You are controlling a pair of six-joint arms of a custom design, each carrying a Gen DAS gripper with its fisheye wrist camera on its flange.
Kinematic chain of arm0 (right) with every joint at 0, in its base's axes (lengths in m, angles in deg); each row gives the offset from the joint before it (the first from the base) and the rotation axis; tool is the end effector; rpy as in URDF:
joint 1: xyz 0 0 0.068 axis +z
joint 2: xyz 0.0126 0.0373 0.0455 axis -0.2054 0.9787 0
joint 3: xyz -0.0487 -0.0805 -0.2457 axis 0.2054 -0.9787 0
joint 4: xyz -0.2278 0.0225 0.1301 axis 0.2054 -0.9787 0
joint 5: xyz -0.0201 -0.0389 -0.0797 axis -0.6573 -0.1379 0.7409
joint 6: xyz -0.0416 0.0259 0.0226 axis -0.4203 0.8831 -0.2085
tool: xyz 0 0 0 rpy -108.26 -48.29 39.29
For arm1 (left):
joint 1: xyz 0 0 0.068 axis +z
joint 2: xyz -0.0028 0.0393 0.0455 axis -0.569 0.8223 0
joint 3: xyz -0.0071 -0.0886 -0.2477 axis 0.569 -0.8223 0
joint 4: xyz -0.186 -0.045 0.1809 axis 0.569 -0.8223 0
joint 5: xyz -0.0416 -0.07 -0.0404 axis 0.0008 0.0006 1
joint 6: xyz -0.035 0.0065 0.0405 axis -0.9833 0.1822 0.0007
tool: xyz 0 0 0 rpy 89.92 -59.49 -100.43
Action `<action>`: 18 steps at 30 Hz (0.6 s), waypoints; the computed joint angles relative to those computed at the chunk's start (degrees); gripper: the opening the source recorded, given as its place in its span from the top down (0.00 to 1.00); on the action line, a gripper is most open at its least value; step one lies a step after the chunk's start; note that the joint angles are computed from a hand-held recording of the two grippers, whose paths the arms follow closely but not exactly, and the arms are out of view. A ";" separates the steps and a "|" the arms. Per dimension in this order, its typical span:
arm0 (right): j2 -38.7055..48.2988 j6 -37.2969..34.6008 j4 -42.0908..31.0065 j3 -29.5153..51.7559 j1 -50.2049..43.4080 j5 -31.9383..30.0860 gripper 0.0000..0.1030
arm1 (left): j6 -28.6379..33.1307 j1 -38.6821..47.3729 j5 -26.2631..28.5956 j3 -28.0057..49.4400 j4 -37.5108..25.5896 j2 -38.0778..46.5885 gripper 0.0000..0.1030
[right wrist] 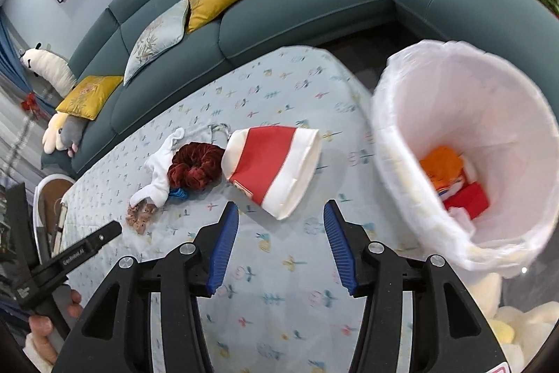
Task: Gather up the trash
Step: 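Move both open tools back to the trash on the table, then grasp the pink scrunchie with the left tool while the right tool grasps the red-white cup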
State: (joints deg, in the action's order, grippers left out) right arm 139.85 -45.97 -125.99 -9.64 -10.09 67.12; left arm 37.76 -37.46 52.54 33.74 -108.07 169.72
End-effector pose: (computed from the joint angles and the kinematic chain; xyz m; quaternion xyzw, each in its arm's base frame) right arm 0.2300 0.0101 0.2536 0.2588 0.9124 0.1370 0.2860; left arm 0.3324 -0.0207 0.2629 0.0990 0.9676 -0.0539 0.2258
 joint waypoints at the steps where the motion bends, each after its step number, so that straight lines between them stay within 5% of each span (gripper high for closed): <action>1: 1.33 0.23 0.89 0.17 0.26 -0.02 0.52 | 1.17 0.80 0.09 0.47 0.61 1.47 0.34; 8: 9.58 0.62 6.42 1.50 0.96 -0.82 0.52 | 6.18 2.28 3.74 3.63 1.67 8.40 0.29; 15: 14.78 0.42 8.82 3.28 1.37 -1.67 0.52 | 6.44 0.04 1.84 3.48 4.66 11.95 0.29; 18: 16.35 0.43 9.32 3.83 2.23 -1.96 0.52 | 6.31 0.00 3.43 3.03 4.83 11.93 0.46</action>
State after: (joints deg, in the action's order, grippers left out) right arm 156.20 -45.54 -116.68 -5.80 -7.86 65.16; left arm 44.07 -37.46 55.97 36.77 -103.24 181.65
